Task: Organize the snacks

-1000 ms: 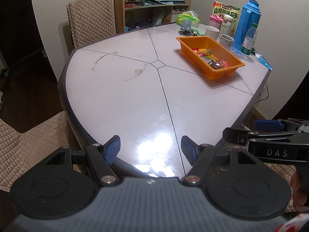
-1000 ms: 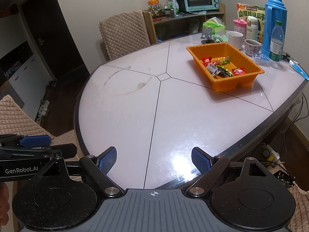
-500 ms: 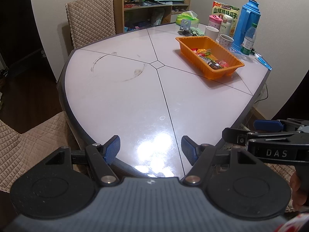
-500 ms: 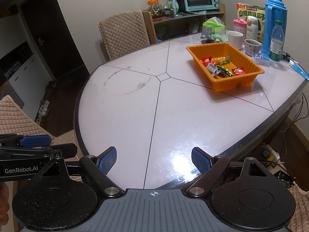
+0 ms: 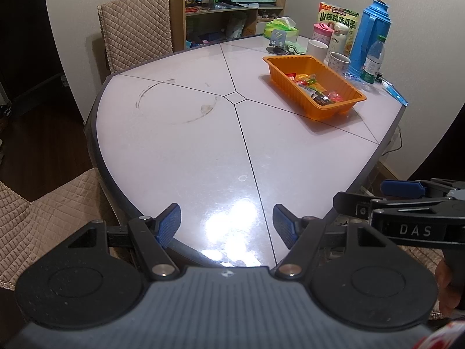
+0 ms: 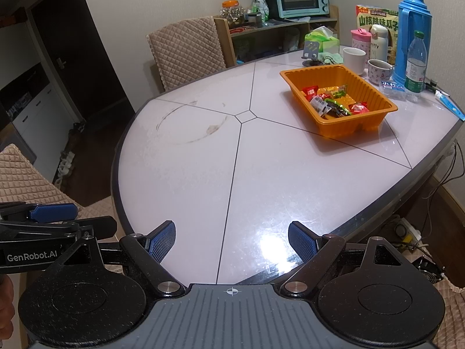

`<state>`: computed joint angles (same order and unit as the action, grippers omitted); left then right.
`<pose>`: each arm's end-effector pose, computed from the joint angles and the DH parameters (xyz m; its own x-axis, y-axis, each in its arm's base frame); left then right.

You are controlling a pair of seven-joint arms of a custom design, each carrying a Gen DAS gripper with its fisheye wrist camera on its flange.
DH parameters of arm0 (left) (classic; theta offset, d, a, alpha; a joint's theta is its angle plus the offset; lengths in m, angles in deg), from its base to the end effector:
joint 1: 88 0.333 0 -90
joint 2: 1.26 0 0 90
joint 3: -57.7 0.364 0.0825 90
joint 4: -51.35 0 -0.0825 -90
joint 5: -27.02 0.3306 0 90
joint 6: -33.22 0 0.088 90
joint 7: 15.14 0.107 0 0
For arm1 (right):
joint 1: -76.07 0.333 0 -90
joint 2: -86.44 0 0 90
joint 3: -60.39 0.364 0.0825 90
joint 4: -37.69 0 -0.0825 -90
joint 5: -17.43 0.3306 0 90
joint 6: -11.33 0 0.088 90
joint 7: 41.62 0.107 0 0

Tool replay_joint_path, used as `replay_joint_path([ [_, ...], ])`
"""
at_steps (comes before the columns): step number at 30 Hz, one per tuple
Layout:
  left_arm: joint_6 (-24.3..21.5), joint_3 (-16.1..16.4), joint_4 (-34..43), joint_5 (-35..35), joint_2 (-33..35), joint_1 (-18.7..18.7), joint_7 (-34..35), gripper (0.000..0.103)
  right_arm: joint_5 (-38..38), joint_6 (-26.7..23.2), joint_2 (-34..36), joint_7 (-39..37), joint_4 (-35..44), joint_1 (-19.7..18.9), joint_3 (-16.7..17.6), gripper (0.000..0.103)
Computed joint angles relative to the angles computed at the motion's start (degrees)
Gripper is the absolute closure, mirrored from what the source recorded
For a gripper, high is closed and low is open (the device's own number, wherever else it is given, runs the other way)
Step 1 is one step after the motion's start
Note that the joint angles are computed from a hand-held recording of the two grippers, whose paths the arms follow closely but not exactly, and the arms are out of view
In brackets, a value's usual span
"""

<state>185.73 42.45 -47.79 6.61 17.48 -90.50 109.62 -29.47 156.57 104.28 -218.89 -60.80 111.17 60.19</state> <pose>0.6354 -0.1656 0.5354 -0.5824 -0.8122 0.0340 -0.6423 0.4341 -0.6317 0.5283 0.3790 0.5272 -0.3107 -0.9082 -0.2805 -0.6421 0.4181 -0.6425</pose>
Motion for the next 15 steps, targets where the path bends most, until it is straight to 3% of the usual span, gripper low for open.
replay_joint_path([
  [15, -0.09, -0.20, -0.29, -0.49, -0.48, -0.08, 0.42, 0.035, -0.30, 0.29, -0.43, 0.27, -0.51, -0.28, -0.16, 0.019],
])
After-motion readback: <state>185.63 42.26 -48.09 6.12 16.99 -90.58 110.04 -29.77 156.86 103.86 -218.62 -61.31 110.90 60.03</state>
